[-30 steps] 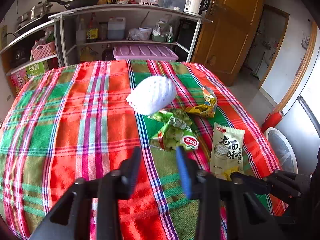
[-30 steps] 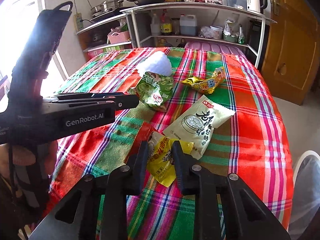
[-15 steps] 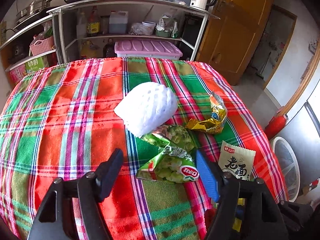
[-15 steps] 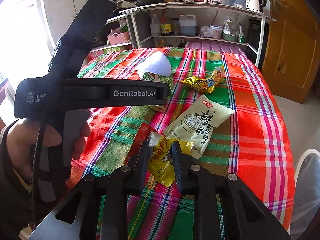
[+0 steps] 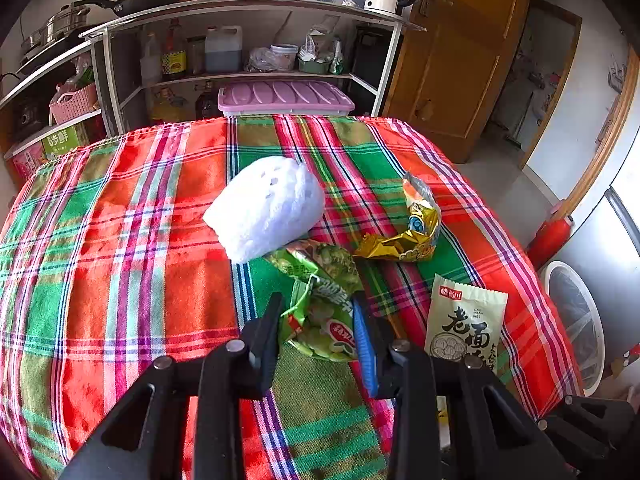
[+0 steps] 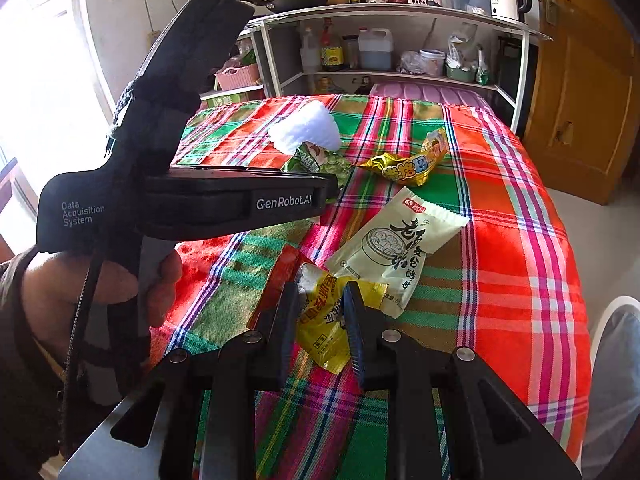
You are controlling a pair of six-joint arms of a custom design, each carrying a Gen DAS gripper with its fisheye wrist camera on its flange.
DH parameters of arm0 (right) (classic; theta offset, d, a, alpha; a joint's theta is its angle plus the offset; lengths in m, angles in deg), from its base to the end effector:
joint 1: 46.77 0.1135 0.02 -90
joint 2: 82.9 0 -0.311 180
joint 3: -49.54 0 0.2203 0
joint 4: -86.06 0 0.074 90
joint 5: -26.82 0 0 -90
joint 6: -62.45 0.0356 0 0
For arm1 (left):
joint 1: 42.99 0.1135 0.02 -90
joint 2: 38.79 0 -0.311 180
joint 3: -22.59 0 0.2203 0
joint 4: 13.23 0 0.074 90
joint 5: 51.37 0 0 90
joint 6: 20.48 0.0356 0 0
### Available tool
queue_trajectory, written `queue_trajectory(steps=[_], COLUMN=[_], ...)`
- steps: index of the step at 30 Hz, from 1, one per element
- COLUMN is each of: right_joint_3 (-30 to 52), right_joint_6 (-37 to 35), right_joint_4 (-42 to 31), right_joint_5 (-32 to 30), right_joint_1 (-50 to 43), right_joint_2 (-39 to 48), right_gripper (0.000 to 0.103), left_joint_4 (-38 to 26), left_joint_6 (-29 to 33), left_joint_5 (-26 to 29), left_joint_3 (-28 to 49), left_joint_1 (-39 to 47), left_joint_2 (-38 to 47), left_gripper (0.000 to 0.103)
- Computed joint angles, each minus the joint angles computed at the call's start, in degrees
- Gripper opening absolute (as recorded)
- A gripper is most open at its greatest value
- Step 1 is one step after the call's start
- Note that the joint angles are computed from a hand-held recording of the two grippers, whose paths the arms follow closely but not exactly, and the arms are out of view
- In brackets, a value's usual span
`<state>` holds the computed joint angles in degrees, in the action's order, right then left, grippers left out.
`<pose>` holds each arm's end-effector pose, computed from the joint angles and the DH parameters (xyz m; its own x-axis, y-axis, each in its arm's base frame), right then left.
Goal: Collect trash
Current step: 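Grasp the yellow wrapper with the right tool while the left tool grasps the green pea snack bag, then lift the yellow wrapper with the right tool while the left tool holds the green bag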
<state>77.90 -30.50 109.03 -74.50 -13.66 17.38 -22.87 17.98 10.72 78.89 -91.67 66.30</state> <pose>0.1766 0.1235 0.1280 -0.5977 -0.4500 -0.6635 -0.6753 0.7287 0.1140 0.2115 -0.2153 0.1582 -0.7429 -0.2030 -0.6379 -0.1283 0.9784 -0.1619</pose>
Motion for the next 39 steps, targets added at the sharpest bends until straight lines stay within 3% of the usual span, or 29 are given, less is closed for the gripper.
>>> queue_trajectory(steps=[8,16,21,23,28,32,33,37,39], right_joint_3=[-1.5,-4.6,-6.4,-7.1,-8.1,-7.1,-7.3,-6.2,-5.6], right_joint_6=[0.2,1.3,1.9,2.1,2.3,0.8,1.1,1.7,2.0], right_joint_4=[1.7,4.4,4.6,4.0,1.4,-1.7,-0.8,0.6,1.5], right_joint_5=[3.3,5.2,3.9,3.3,2.1,-4.3,-3.2,1.6,4.4], right_joint_1=[2.4,3.1,1.4,1.0,-0.8,-4.4,-3.2,1.1,3.4], right_joint_2=[-1.1,-3.2,-6.6,-8.4,-12.9,-12.2,-11.5,-7.3,-5.2], right_gripper=[0.016,0.012,0.01,0.0,0.0,0.0,0.001,0.029,0.034], left_joint_4=[-1.0,-6.8,-11.2,-12.3,-15.6,-16.2,-16.0,-14.2,-13.2], left_joint_6=[-1.9,-6.5,-9.9,-11.6,-16.0,-18.0,-18.0,-18.0,-18.0], left_joint_5=[-1.8,-6.9,-9.5,-10.2,-12.2,-12.4,-12.3,-11.5,-11.1], left_joint_3=[-2.4,-4.5,-4.0,-4.0,-3.8,-4.3,-4.6,-5.2,-5.7], left_joint_1=[-1.8,-7.5,-11.4,-13.0,-16.4,-17.3,-17.1,-16.8,-16.8], left_joint_2=[-4.5,-10.8,-12.4,-12.8,-13.2,-12.9,-12.9,-12.1,-11.9], left_gripper=[0.033,0.033,0.033,0.033,0.033,0.033,0.033,0.033,0.033])
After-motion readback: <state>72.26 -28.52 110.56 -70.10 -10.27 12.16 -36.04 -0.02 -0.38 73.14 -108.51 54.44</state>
